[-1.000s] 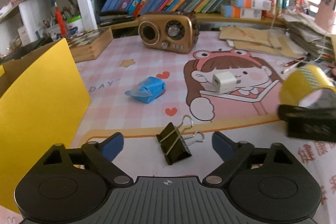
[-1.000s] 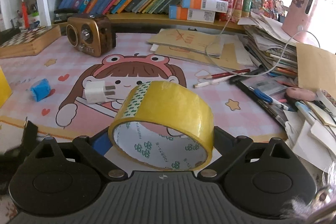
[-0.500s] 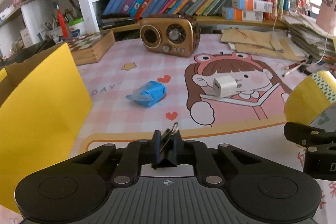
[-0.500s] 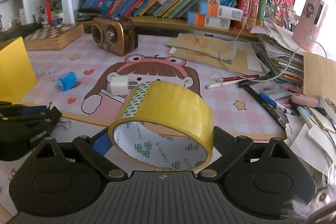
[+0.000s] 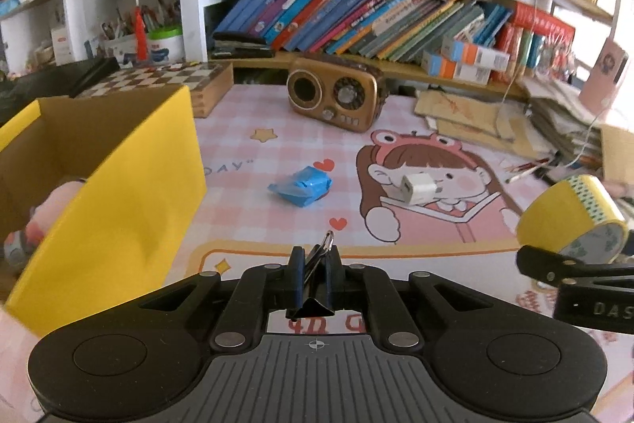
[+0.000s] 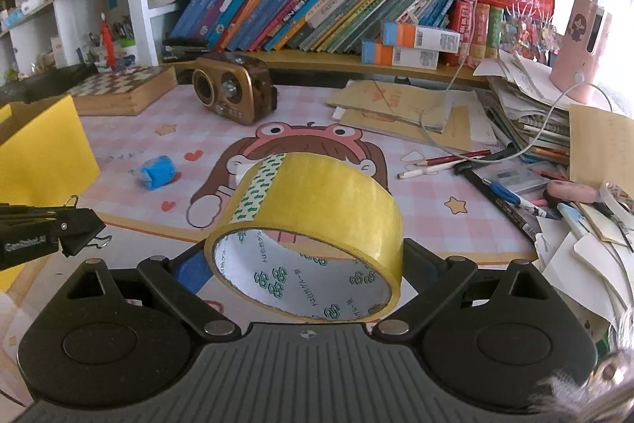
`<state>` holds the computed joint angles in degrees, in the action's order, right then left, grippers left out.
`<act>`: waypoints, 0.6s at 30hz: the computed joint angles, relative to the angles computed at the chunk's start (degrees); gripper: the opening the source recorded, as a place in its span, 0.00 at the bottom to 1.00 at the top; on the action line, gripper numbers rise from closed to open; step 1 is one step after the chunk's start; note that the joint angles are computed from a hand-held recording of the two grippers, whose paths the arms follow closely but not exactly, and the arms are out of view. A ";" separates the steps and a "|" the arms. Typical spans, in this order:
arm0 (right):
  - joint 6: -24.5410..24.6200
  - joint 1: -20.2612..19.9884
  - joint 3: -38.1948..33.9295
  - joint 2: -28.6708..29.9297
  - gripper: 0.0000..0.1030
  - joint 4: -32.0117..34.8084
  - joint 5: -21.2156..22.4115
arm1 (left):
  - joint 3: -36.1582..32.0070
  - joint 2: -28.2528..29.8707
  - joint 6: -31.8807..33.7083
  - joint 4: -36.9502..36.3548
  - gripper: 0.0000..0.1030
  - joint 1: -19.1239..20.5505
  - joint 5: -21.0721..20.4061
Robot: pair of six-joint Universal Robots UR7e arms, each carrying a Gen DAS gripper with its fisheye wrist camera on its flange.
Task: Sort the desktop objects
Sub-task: 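Carry the binder clip and tape roll toward the yellow box with both tools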
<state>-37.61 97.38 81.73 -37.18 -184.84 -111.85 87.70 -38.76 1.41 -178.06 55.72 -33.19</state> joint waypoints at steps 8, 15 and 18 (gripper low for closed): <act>1.30 1.27 4.67 -3.41 0.93 0.26 0.32 | 7.30 -5.48 -1.93 -3.80 0.08 -1.83 -2.13; 3.31 3.03 9.26 -6.25 0.93 0.29 -0.24 | 13.27 -10.70 -1.99 -6.09 0.08 -2.85 -4.09; 6.15 4.01 11.08 -7.51 0.93 1.41 -0.51 | 15.89 -13.19 -1.96 -6.52 0.08 -3.10 -4.85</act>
<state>-31.46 101.39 92.81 -44.69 -183.43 -112.36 103.59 -51.95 -0.56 -184.58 52.63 -38.04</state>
